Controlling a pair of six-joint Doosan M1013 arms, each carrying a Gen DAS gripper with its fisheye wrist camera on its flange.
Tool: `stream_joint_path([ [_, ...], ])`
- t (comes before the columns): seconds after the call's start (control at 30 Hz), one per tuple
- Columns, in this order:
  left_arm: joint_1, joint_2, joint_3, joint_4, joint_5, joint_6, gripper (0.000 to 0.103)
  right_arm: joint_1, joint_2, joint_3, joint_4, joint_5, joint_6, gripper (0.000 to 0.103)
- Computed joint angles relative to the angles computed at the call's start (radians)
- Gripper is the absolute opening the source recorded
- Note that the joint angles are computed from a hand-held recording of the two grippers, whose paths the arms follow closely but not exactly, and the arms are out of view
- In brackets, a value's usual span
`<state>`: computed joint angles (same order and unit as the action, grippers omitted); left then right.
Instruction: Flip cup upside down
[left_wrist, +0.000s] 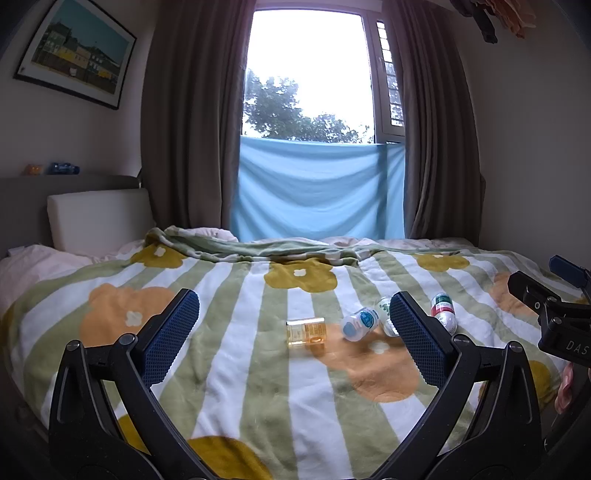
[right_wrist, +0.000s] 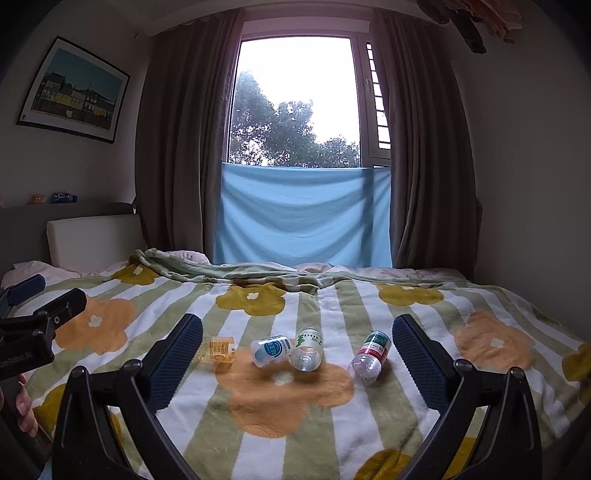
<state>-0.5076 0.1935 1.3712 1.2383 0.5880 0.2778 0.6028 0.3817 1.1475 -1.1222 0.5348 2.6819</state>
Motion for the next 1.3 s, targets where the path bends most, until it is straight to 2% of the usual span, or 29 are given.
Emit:
stream_joint_path([
  [0.4, 0.005, 0.005, -0.018, -0.035, -0.007, 0.041, 0.103, -0.002, 0.002, -0.015, 0.005, -0.011, -0.021, 0.103],
  [1.3, -0.006, 0.010, -0.014, -0.012, -0.006, 0.013, 0.103, 0.003, 0.001, -0.013, -0.004, -0.006, -0.012, 0.103],
])
